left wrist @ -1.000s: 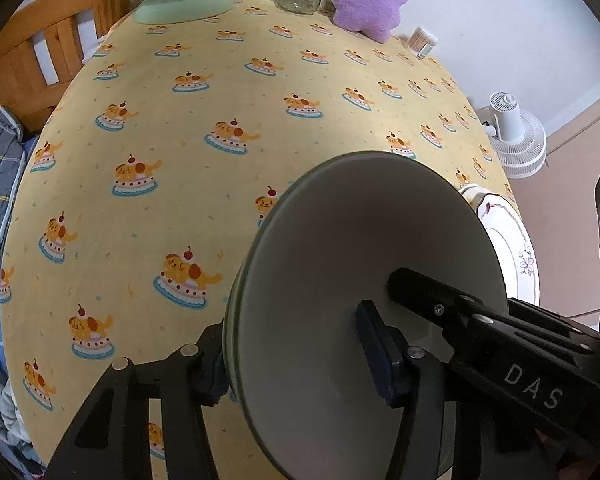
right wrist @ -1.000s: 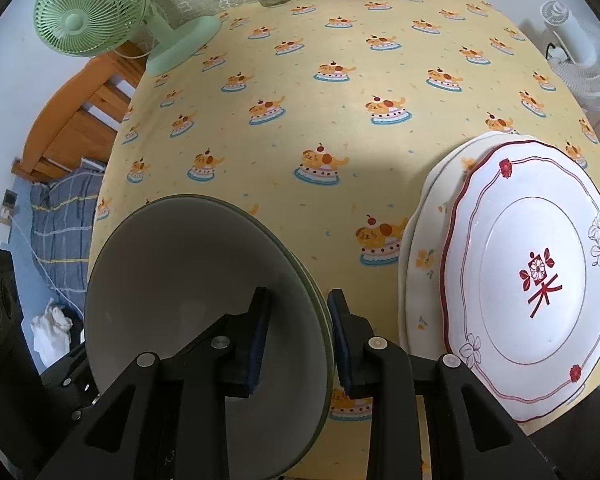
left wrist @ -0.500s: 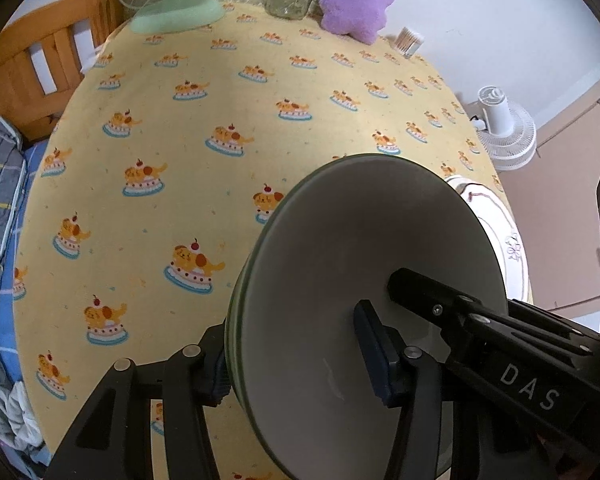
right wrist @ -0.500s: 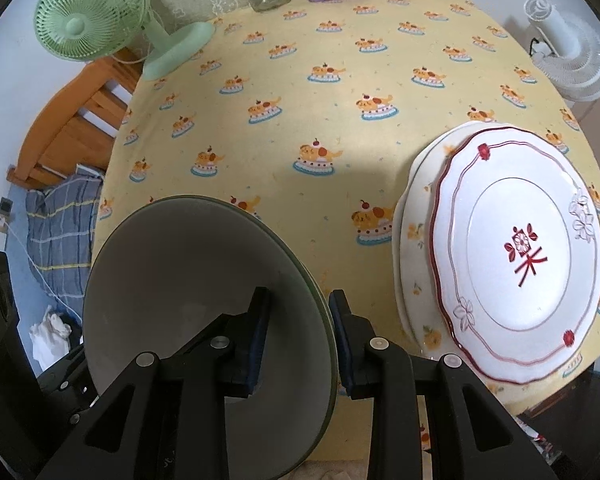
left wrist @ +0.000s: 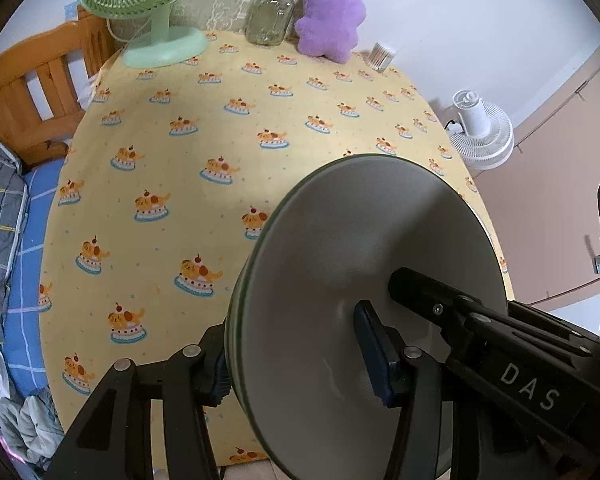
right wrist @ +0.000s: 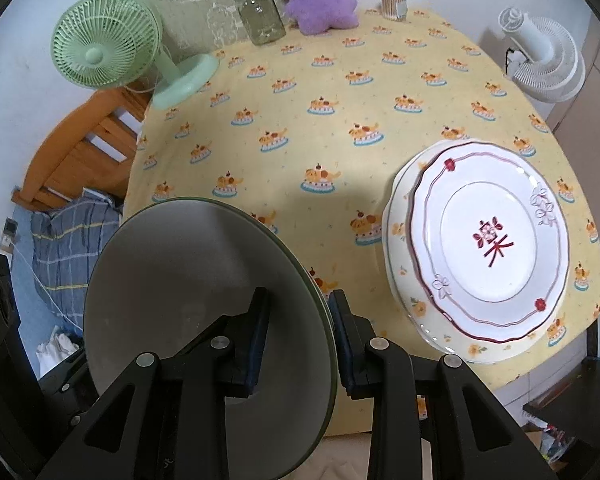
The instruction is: Organize plates and bowls
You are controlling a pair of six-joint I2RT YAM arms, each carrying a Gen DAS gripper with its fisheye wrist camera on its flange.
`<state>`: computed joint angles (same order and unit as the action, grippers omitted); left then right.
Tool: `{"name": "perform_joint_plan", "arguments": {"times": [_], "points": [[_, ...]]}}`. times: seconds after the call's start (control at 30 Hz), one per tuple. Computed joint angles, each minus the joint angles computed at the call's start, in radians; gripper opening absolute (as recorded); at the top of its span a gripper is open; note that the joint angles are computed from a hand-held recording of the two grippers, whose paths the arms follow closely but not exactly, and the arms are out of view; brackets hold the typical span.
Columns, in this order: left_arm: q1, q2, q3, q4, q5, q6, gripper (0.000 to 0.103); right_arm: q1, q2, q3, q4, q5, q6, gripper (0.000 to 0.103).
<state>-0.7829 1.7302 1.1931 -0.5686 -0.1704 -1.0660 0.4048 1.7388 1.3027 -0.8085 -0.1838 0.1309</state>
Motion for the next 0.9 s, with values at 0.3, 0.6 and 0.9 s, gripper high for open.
{"name": "perform_joint_plan", "arguments": {"times": [0.3,0.6,0.9], "points": [[-0.045,0.061,0.127,-0.081,-0.077,-0.062,0.053,-0.068,-0.02,0.028,-0.031,-0.056,-0.091,0.033],[-0.099,0.19,0.327,-0.181,-0.14,-0.169,0.053,-0.176,0.013,0.102,-0.103,-0.123,-0.26,0.033],[-0.143,0.356,0.592,-0.293,-0.177,-0.241,0.053,-0.302,0.062,0.208,-0.203,-0.163,-0.424,0.033]]}}
